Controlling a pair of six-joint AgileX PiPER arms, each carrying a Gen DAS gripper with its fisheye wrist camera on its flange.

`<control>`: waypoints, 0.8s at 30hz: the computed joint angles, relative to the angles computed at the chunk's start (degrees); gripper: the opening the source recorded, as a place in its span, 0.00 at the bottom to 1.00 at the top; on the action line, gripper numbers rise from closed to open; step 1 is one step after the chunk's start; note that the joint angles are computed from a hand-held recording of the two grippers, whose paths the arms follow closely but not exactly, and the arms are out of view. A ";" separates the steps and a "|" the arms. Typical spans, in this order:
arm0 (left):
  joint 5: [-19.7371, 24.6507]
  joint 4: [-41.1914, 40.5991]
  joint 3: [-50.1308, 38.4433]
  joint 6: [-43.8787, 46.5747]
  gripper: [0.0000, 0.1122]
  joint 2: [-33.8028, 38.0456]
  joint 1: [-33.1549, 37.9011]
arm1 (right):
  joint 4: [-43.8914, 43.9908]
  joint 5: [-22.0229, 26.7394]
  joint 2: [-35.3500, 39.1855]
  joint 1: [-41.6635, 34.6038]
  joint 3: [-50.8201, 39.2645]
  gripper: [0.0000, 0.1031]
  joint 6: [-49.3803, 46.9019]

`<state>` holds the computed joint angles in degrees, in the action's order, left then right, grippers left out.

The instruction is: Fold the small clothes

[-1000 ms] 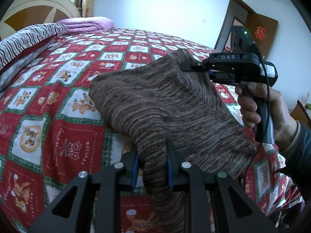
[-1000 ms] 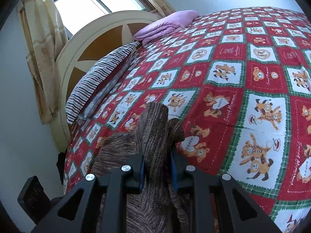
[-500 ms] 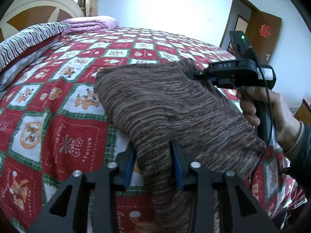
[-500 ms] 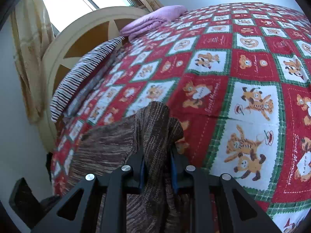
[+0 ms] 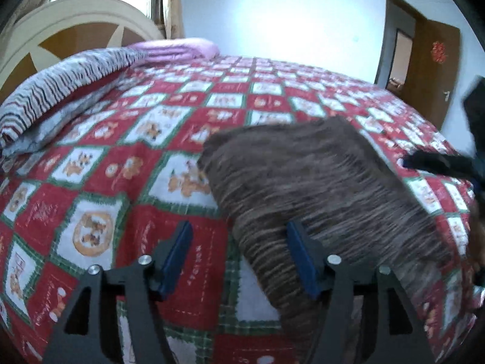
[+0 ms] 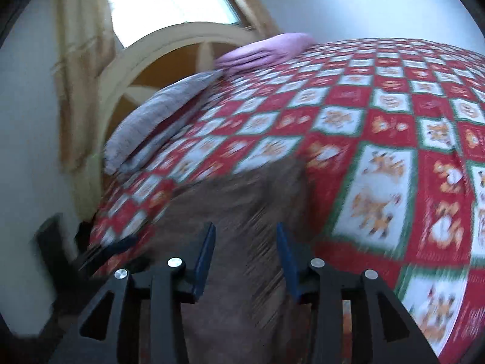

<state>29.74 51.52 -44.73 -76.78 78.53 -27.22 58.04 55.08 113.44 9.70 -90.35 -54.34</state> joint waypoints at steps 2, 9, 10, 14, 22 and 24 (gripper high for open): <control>-0.15 1.94 1.35 -3.24 0.69 -0.62 -0.56 | -1.74 -0.42 -2.37 0.72 5.13 0.42 -2.31; 4.40 1.70 0.97 -4.27 0.73 -1.42 -3.82 | -0.23 -7.19 -6.35 -0.36 17.08 0.41 -12.00; 6.85 1.16 0.75 -4.08 0.73 -2.31 -5.45 | 0.55 -7.24 -6.76 -0.75 17.82 0.41 -11.28; 15.36 -0.12 0.81 -4.22 0.73 -7.31 -12.24 | 3.05 -18.05 -17.72 1.41 29.12 0.43 -12.11; 27.30 4.29 -1.97 -9.60 0.82 -11.86 -22.87 | 2.57 -33.44 -35.68 8.71 40.62 0.52 -12.28; 28.33 5.13 -2.28 -9.93 0.82 -12.57 -24.23 | -1.18 -34.72 -38.41 9.10 41.57 0.52 -8.39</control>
<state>58.07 56.65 -47.01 -86.71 65.96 -51.45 56.86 20.37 75.03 18.80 -48.79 -62.72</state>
